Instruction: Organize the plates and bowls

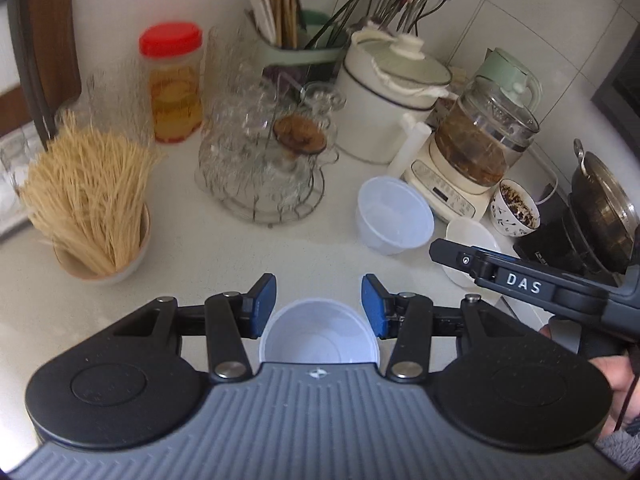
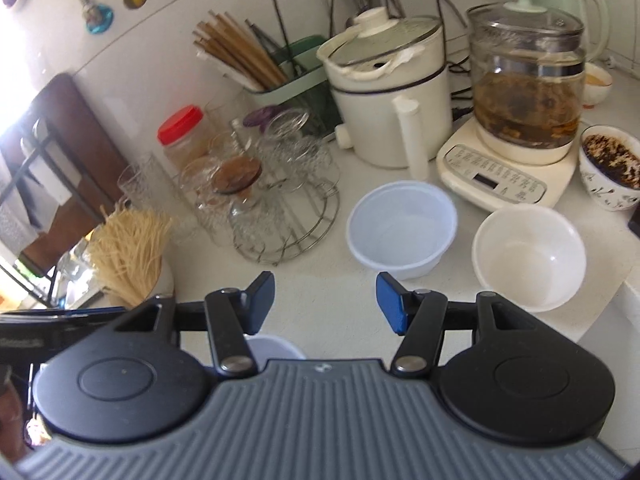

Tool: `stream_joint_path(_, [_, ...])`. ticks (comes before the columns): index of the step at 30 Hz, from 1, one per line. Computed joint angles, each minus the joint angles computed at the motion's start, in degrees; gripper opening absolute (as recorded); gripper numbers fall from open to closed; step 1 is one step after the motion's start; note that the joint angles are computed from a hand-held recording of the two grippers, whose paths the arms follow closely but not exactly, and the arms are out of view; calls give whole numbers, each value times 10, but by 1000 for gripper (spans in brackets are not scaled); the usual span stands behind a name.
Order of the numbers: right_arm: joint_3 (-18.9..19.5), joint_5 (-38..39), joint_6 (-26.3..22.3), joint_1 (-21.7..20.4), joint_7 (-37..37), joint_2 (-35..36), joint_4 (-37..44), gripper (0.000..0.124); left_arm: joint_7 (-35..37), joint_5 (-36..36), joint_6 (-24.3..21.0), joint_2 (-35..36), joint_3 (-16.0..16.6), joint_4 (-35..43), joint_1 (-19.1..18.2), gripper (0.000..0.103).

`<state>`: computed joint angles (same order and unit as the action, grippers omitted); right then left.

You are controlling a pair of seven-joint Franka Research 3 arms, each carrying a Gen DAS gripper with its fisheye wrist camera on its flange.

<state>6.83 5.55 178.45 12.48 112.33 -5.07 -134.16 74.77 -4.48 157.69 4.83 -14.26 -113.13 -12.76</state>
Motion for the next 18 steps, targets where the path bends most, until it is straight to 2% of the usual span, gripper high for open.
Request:
stream_joint_path(3, [4, -30, -7, -18, 29, 4, 7, 59, 8, -16, 12, 4, -4, 9, 0, 53])
stream_joint_path(9, [-13, -42, 0, -27, 36, 15, 19, 59, -26, 23, 14, 49, -3, 61, -7, 53])
stream_joint_path(15, [-45, 76, 1, -2, -96, 36, 45, 59, -76, 73, -3, 112, -1, 127, -17, 53])
stream_joint_path(18, [-49, 208, -3, 8, -226, 49, 66, 59, -113, 105, -18, 145, 8, 162, -30, 53])
